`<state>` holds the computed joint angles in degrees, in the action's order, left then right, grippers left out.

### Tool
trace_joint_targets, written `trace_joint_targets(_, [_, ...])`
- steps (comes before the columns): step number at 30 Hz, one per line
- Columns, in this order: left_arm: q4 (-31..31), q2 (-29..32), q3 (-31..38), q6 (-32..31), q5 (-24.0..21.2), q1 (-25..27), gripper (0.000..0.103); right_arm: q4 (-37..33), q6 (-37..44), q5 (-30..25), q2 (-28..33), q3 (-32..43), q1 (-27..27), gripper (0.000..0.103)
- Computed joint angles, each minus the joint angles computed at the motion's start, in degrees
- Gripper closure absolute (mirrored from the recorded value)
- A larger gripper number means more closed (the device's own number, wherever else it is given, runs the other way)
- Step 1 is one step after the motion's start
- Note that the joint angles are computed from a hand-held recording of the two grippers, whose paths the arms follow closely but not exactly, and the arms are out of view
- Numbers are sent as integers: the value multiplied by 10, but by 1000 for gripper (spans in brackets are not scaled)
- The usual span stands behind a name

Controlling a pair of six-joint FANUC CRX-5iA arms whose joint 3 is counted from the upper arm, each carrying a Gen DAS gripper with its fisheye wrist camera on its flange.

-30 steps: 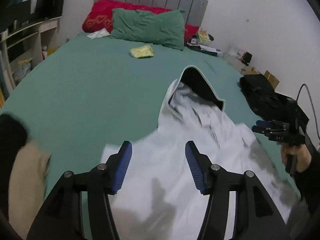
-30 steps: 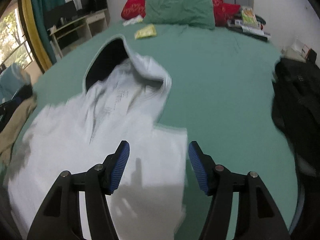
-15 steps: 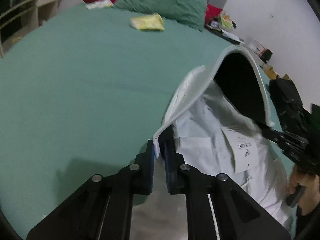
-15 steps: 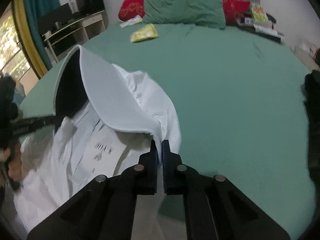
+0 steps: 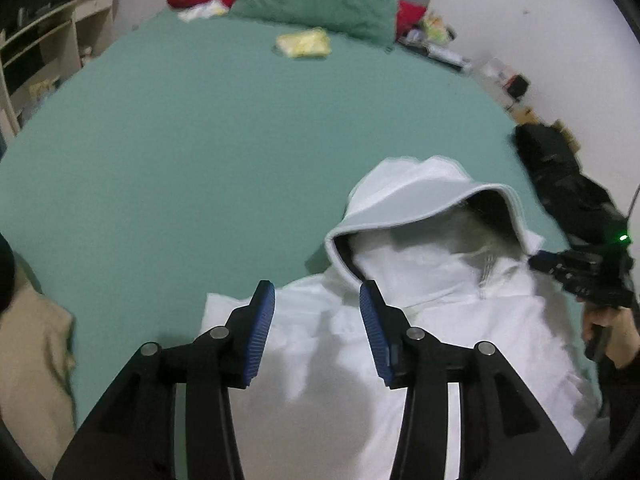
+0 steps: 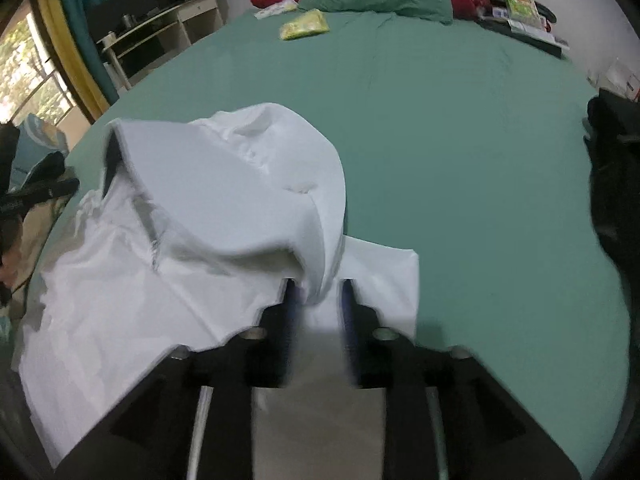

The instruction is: Fold large clothes

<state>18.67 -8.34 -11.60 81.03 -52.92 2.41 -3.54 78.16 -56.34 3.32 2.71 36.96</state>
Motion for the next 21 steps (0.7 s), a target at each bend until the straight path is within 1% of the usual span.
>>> trace_joint_targets(1, [10, -7, -1, -9, 8, 5, 55, -13, 20, -3, -6, 4, -6, 52])
trace_joint_targets(2, [17, -9, 3, -9, 19, 8, 53, -25, 38, -9, -11, 10, -14, 46])
trace_joint_targets(3, [18, -5, 10, -4, 27, 9, 50, -31, 44, -10, -15, 13, -19, 38])
trace_joint_targets(4, [21, 2, 19, 3, 43, 8, 49, -47, 53, -9, -16, 22, -30, 34])
trace_joint_targets(5, [23, 3, 21, 9, 57, 5, 48, -75, 69, -11, -14, 35, -46, 32])
trace_joint_targets(7, [27, 33, 42, 22, 88, -9, 46, -114, 81, -10, -2, 61, -71, 29])
trace_joint_targets(9, [48, 68, 58, 8, 98, -18, 44, -137, 79, -14, 24, 90, -86, 27])
trace_joint_targets(10, [56, 90, 71, -1, 93, -24, 44, -161, 85, -28, 47, 116, -98, 27])
trace_joint_targets(12, [60, 129, 97, -27, 59, -35, 43, -212, 93, -59, 91, 163, -116, 26])
trace_joint_targets(13, [56, 144, 108, -38, 41, -40, 43, -249, 106, -77, 113, 186, -130, 26])
trace_joint_targets(14, [41, 156, 121, -54, 17, -47, 43, -295, 121, -107, 138, 212, -147, 26])
trace_joint_targets(16, [11, 161, 128, -91, -1, -64, 43, -359, 133, -167, 182, 254, -168, 26])
trace_joint_targets(17, [-2, 162, 128, -115, -12, -71, 43, -385, 144, -187, 195, 264, -173, 26])
trace_joint_targets(18, [-21, 162, 128, -129, -21, -78, 43, -399, 159, -195, 198, 262, -174, 25])
trace_joint_targets(19, [-33, 162, 126, -134, -27, -81, 42, -401, 182, -186, 190, 251, -170, 25])
trace_joint_targets(20, [-31, 159, 115, -141, -27, -79, 40, -416, 202, -199, 191, 253, -171, 26])
trace_joint_targets(21, [-10, 153, 99, -150, -17, -73, 36, -428, 214, -219, 196, 259, -170, 29])
